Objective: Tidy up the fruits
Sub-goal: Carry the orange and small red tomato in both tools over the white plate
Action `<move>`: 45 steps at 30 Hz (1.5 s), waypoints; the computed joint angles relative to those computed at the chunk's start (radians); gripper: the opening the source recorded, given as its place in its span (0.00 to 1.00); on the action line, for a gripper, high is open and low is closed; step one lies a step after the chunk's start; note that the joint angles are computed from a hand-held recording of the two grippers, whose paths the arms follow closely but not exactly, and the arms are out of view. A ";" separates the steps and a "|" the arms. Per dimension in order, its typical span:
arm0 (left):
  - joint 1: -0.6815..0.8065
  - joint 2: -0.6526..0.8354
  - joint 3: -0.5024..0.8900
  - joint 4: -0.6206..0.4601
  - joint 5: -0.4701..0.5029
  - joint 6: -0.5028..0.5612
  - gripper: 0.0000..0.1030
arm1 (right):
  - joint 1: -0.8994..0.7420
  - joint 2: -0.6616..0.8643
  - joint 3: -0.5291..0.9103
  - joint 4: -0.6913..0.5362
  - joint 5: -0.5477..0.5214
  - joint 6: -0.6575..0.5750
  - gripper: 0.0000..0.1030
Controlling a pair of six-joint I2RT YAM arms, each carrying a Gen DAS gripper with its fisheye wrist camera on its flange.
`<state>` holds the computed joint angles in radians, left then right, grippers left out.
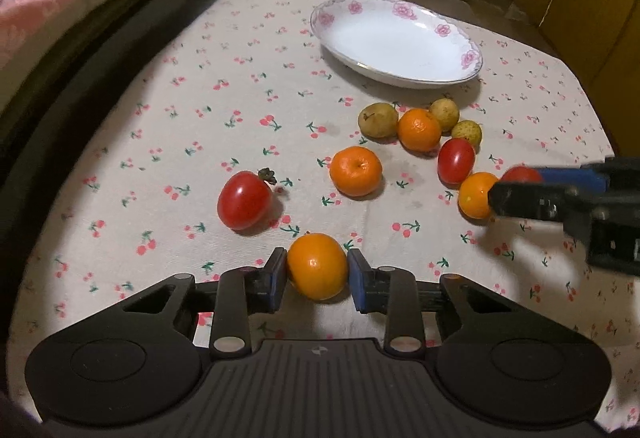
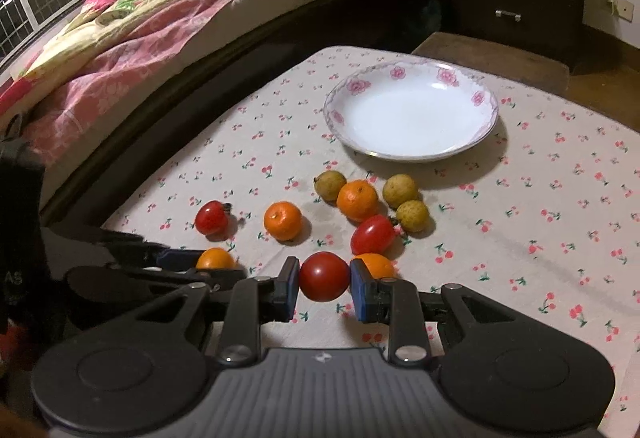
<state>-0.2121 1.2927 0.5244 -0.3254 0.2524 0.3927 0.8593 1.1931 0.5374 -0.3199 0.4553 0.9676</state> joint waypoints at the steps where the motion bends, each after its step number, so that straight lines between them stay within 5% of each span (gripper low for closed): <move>1: -0.004 -0.021 -0.004 -0.010 -0.002 0.001 0.39 | 0.003 -0.006 0.003 -0.011 0.008 0.004 0.30; 6: -0.008 -0.091 0.023 -0.057 0.021 0.000 0.39 | 0.000 -0.035 0.008 -0.052 0.038 0.022 0.30; 12: -0.014 0.008 0.156 -0.057 0.091 -0.069 0.39 | -0.095 -0.062 -0.008 -0.017 0.007 -0.026 0.30; 29: -0.250 0.390 0.429 0.140 -0.007 -0.235 0.39 | -0.518 0.162 0.073 0.233 -0.206 -0.373 0.30; 45: -0.296 0.505 0.487 0.162 -0.083 -0.225 0.39 | -0.600 0.286 0.071 0.318 -0.271 -0.417 0.30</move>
<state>-0.5083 1.7976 1.0117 -0.1631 0.1692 0.1674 0.2588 1.4796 0.6089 -0.0015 0.1841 0.5508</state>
